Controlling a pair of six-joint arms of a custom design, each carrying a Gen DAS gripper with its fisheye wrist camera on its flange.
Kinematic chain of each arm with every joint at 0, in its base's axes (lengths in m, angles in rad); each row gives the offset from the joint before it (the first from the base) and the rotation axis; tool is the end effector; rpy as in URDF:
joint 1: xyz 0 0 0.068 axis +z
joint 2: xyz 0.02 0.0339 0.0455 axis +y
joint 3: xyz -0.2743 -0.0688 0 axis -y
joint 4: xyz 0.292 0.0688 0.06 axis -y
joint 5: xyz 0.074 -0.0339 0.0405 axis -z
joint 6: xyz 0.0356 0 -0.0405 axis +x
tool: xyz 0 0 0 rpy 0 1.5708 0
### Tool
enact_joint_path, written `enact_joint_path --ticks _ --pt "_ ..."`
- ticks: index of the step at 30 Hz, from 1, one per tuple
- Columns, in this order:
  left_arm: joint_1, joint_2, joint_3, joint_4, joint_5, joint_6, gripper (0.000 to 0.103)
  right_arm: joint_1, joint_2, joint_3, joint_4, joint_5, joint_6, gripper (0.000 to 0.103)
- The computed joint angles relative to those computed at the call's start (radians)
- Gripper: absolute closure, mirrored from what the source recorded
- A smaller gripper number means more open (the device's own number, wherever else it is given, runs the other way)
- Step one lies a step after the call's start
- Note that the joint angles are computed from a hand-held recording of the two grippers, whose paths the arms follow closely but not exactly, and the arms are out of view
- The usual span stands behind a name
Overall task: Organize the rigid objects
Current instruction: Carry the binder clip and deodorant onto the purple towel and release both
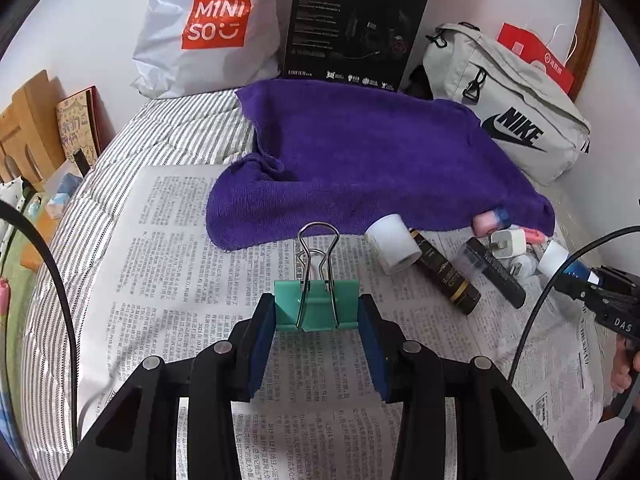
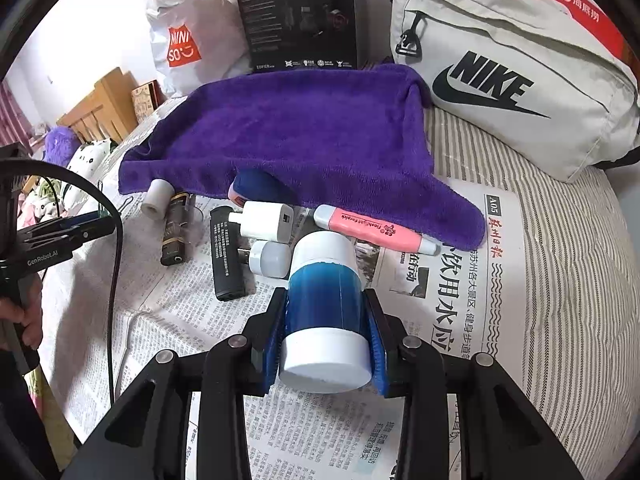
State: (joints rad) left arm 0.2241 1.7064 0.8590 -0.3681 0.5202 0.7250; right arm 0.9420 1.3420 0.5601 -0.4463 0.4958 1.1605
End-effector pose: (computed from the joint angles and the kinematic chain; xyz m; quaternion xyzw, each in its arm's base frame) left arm 0.3275 0.0565 0.1078 0.2798 0.9102 -0.1471 0.2676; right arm 0.1564 0.1863 0.1183 0.1457 0.9450 0.0234 0.2919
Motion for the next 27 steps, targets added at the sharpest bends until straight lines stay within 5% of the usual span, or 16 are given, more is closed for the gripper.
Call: enact_joint_path --ticks 13,16,27 --pt "-0.077 -0.007 -0.083 0.181 -0.125 -0.070 0.054 -0.010 0.011 -0.018 0.042 -0.030 -0.001 0.067" --pt "-0.060 -0.002 -0.066 0.148 -0.099 -0.045 0.064 -0.008 0.004 -0.022 0.039 -0.031 0.002 0.067" --pt "0.012 -0.070 0.022 -0.010 0.027 0.002 0.064 -0.053 -0.049 0.012 -0.009 -0.027 -0.082 0.067"
